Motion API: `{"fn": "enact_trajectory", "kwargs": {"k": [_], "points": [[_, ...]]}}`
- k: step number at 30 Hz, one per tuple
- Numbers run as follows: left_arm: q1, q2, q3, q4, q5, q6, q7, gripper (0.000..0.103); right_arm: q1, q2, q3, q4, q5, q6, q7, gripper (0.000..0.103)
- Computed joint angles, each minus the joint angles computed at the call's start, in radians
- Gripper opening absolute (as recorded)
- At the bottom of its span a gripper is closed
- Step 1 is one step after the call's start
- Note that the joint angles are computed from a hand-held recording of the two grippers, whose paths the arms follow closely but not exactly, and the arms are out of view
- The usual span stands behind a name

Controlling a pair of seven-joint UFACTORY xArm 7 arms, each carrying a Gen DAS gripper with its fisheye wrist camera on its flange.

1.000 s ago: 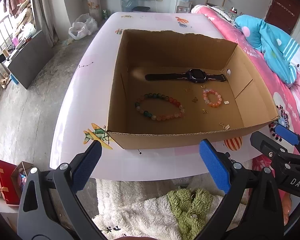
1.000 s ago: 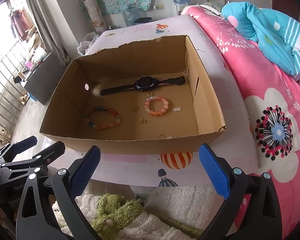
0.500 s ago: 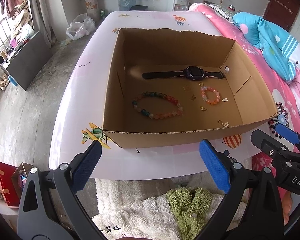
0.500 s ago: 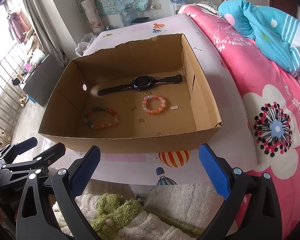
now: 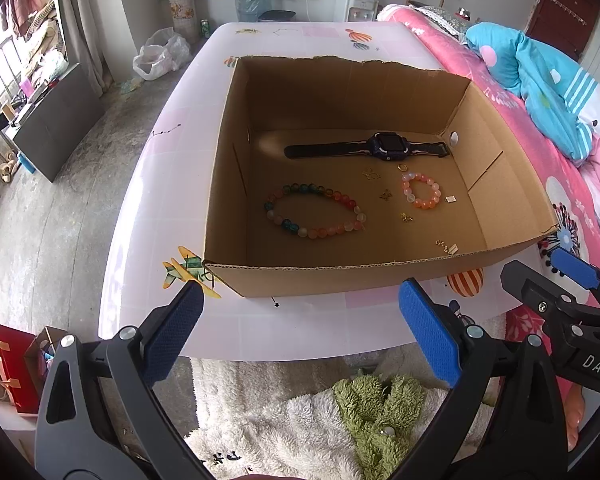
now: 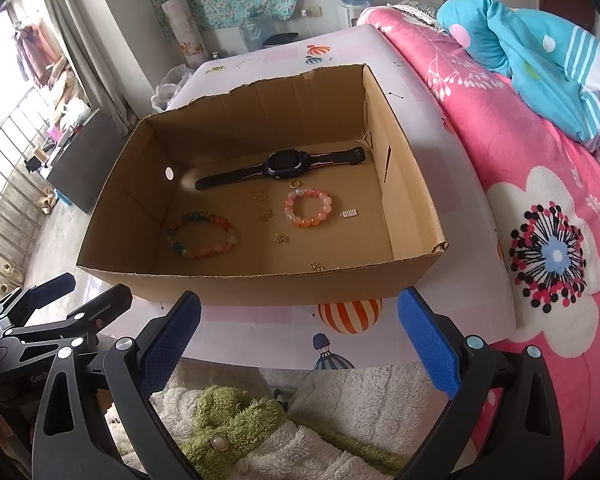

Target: Organize jewelry

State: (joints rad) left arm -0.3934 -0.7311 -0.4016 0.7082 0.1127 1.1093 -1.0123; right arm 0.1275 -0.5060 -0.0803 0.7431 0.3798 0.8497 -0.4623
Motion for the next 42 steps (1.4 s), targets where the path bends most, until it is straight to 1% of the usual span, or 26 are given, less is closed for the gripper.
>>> {"fn": "enact_trajectory", "kwargs": {"k": [42], "points": [[-0.004, 0.005, 0.007, -0.009, -0.004, 0.000, 0.012, 0.095, -0.002, 0.017, 0.003, 0.009, 0.010, 0.011, -0.005, 0.096]]}}
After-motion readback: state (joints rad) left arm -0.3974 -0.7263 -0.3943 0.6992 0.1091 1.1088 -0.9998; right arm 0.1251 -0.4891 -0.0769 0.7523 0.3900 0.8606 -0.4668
